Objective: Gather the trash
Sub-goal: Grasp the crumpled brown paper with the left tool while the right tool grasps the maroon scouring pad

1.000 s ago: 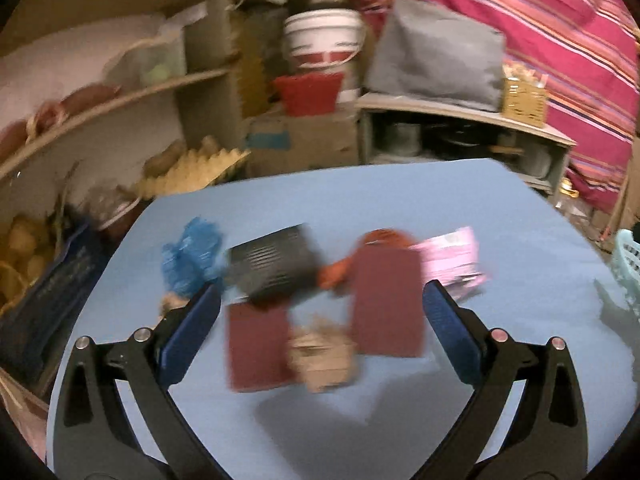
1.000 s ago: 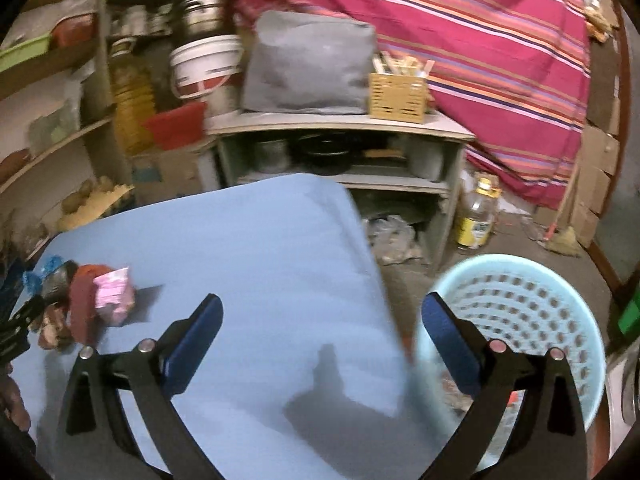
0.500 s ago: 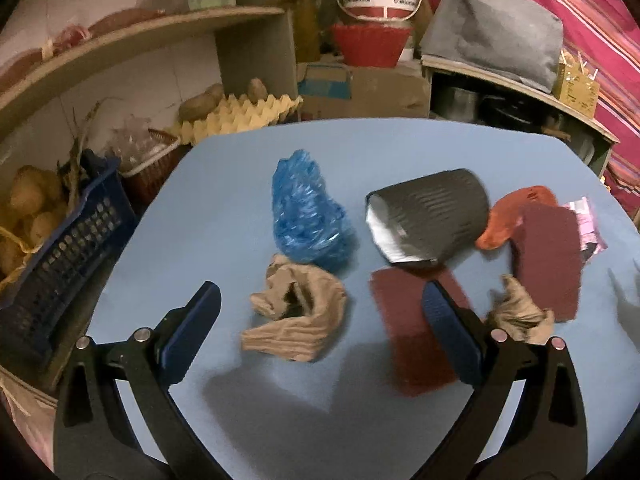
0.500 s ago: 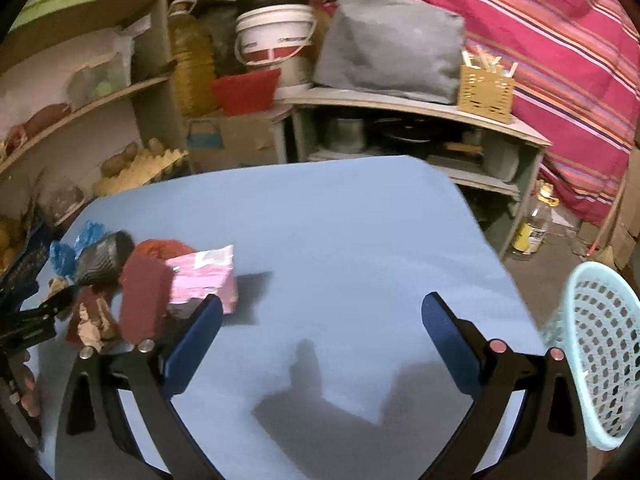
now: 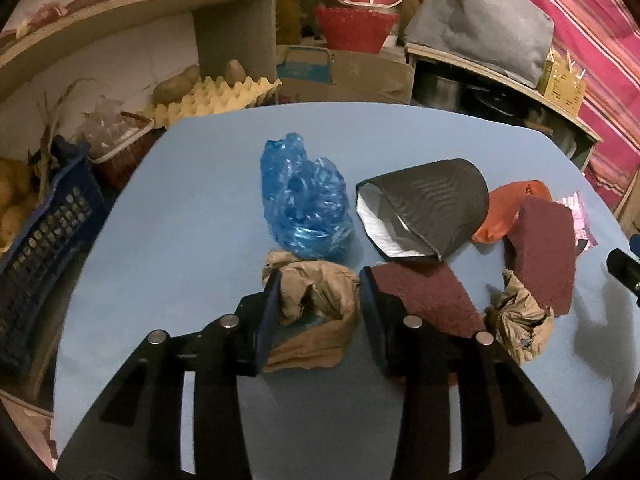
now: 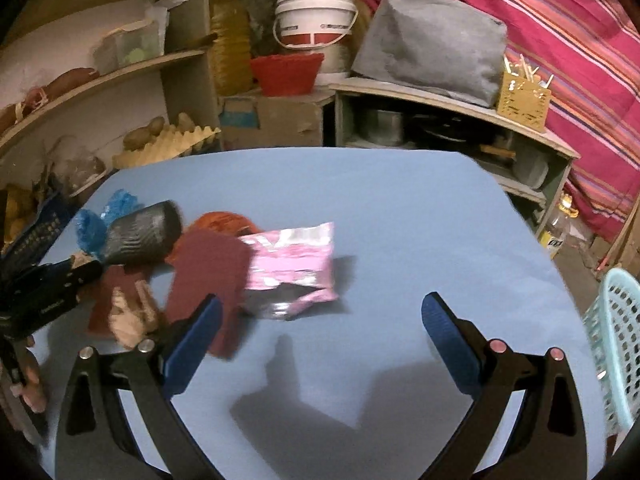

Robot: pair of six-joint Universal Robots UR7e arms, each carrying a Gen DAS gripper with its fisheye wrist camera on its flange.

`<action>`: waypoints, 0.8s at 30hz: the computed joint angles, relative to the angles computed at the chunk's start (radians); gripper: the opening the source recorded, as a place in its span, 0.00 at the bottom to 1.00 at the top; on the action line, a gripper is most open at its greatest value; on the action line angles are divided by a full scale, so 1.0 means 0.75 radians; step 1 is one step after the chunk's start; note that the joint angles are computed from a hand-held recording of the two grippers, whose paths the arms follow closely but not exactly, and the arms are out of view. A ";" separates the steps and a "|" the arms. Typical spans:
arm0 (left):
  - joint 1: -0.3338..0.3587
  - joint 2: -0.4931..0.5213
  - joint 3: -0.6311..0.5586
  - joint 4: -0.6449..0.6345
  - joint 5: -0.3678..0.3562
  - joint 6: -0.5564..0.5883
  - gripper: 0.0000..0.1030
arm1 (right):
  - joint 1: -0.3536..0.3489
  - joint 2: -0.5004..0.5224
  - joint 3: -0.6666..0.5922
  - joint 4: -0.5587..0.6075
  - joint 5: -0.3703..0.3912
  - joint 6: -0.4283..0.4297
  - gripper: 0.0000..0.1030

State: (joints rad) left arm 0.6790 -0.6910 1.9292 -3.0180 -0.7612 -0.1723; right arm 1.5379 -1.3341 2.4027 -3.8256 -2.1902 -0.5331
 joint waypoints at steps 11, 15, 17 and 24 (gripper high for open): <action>-0.024 -0.063 0.088 -0.116 0.025 0.080 0.37 | 0.166 0.332 -0.191 -0.121 -0.296 0.058 0.94; -0.032 -0.078 0.101 -0.152 0.027 0.088 0.37 | 0.197 0.402 -0.268 -0.105 -0.393 0.076 0.94; -0.030 -0.090 0.108 -0.181 0.015 0.093 0.37 | 0.210 0.433 -0.298 -0.101 -0.426 0.070 0.94; -0.021 -0.099 0.104 -0.188 0.024 0.077 0.37 | 0.182 0.429 -0.325 -0.008 -0.441 0.152 0.91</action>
